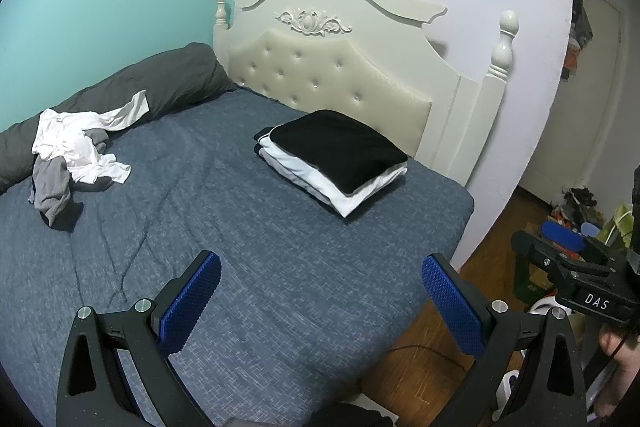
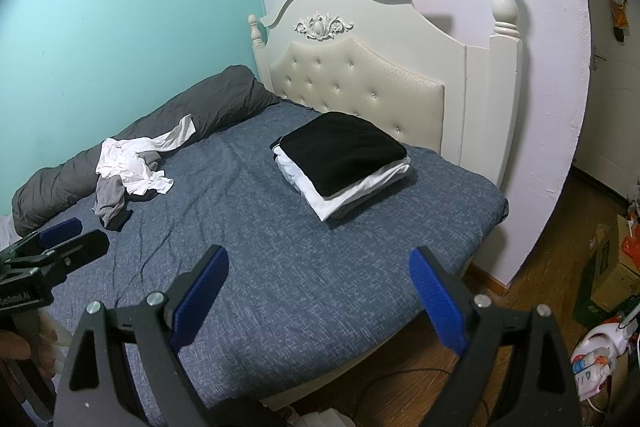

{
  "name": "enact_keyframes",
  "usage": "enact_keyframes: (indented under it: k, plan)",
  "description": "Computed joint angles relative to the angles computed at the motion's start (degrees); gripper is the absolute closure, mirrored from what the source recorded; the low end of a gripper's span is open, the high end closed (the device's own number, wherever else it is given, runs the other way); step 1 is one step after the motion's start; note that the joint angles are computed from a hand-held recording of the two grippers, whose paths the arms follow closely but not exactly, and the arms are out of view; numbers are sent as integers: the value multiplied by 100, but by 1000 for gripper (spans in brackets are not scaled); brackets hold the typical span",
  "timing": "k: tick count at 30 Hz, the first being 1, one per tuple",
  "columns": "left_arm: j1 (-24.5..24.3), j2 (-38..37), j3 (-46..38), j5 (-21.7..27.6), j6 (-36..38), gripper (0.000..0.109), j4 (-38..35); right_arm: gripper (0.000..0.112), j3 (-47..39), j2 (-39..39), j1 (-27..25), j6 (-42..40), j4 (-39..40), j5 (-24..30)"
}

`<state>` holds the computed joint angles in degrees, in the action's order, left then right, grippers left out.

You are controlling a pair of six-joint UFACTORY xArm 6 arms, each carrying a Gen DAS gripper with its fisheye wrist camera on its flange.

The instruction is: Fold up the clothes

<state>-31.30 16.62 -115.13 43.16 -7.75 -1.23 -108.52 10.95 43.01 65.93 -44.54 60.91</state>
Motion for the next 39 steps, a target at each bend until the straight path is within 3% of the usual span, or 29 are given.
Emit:
enact_keyframes:
  k: [19,39]
  plan:
    - [-2,4,-38,29,22,6,11,10,14,-7,32,100,-115,53]
    - [-10,-35,18,2,52,6,-25,10,43,-31,41,121,-85,96]
